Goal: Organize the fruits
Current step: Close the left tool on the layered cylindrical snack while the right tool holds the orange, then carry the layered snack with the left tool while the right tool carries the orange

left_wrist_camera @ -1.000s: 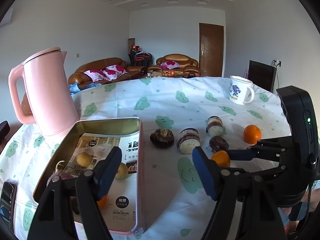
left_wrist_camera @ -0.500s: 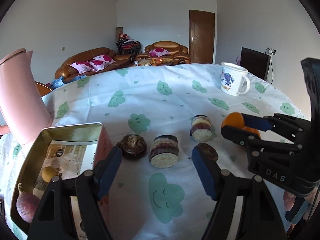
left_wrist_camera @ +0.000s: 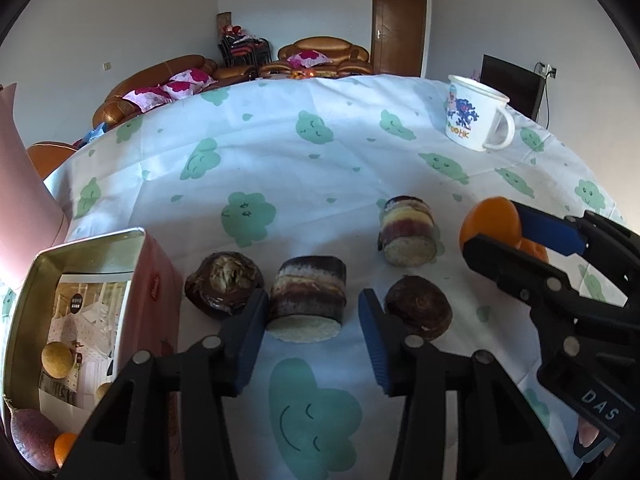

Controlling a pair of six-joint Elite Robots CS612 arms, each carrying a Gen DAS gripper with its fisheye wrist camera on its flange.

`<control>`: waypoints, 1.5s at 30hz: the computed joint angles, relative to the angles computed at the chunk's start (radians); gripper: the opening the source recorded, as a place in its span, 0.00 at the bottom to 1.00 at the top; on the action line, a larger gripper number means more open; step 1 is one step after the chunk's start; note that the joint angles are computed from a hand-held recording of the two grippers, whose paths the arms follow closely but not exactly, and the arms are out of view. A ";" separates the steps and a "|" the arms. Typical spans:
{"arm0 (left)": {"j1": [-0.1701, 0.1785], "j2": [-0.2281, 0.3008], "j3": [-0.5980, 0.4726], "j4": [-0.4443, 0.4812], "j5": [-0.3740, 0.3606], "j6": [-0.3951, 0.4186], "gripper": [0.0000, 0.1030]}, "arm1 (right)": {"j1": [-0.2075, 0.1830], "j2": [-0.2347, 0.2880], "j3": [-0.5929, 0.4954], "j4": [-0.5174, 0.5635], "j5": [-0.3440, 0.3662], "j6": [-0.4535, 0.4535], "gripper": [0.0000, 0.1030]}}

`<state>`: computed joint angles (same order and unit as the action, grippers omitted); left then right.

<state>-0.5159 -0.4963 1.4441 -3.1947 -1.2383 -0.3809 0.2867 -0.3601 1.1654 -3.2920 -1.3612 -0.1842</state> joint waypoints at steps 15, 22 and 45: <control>-0.006 -0.004 0.053 -0.198 0.018 0.024 0.40 | -0.009 0.000 0.019 -0.076 0.046 0.011 0.41; -0.017 -0.001 0.061 -0.257 0.068 0.046 0.40 | -0.014 0.002 0.029 -0.131 0.074 0.020 0.41; -0.041 0.007 0.087 -0.395 0.175 0.085 0.40 | -0.023 0.005 0.052 -0.255 0.120 0.027 0.41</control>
